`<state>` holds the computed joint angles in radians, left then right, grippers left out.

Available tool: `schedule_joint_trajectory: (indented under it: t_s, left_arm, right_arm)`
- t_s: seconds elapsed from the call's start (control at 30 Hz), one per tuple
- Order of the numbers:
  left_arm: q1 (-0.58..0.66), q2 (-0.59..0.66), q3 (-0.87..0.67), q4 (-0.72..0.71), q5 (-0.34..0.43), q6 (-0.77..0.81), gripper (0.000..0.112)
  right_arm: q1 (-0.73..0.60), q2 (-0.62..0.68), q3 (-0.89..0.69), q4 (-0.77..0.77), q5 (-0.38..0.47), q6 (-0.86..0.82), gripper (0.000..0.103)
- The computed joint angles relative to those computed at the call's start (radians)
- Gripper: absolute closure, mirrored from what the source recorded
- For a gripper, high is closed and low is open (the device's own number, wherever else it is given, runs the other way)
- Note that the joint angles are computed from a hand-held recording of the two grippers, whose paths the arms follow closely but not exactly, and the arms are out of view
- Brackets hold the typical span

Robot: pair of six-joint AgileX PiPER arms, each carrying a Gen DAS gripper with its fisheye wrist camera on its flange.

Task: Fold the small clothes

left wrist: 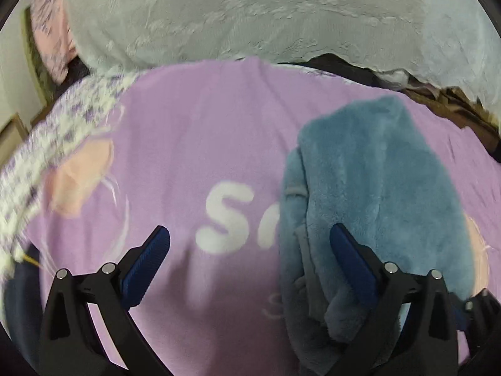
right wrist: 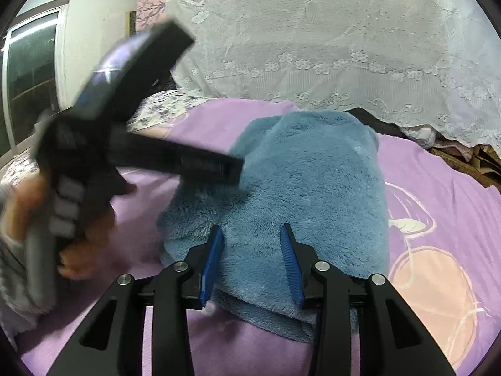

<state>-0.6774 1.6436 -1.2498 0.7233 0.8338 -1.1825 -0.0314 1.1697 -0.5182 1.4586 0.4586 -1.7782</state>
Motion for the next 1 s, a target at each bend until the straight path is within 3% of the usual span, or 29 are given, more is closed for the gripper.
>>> schedule_joint_trajectory:
  t_s: [0.07,0.13,0.27,0.4,0.6,0.7,0.8,0.9,1.0]
  left_arm:
    - [0.020,-0.018,0.039,-0.015,-0.054,-0.028,0.013]
    - [0.017,-0.022,0.040,-0.014,-0.049,-0.034,0.013]
    - [-0.033,-0.062,0.044,0.020,0.023,-0.111,0.013]
    - [-0.118,-0.122,0.047,0.102,0.109,-0.177,0.013]
    - [-0.117,-0.097,0.012,0.103,0.152,-0.189,0.013]
    - [-0.111,-0.127,-0.002,0.118,0.120,-0.200,0.013]
    - [-0.090,-0.068,-0.086,0.071,0.115,-0.113,0.013]
    - [-0.074,0.028,-0.145,0.010,0.114,-0.027,0.013]
    - [-0.073,0.070,-0.095,0.041,0.073,-0.076,0.013]
  right_arm:
    - [0.009,-0.002,0.004,0.007,-0.004,-0.018,0.059]
    - [0.004,0.004,0.002,0.010,0.010,-0.025,0.056]
    - [-0.040,-0.008,0.005,-0.011,0.081,-0.027,0.044]
    - [-0.149,-0.068,-0.006,-0.039,0.204,-0.035,0.043]
    - [-0.264,0.119,-0.250,-0.161,0.333,0.233,0.047]
    - [-0.225,0.214,-0.392,-0.223,0.321,0.350,0.052]
    - [-0.177,0.330,-0.560,-0.336,0.290,0.536,0.060]
    - [-0.124,0.453,-0.719,-0.506,0.256,0.740,0.060]
    - [-0.072,0.546,-0.789,-0.623,0.231,0.844,0.059]
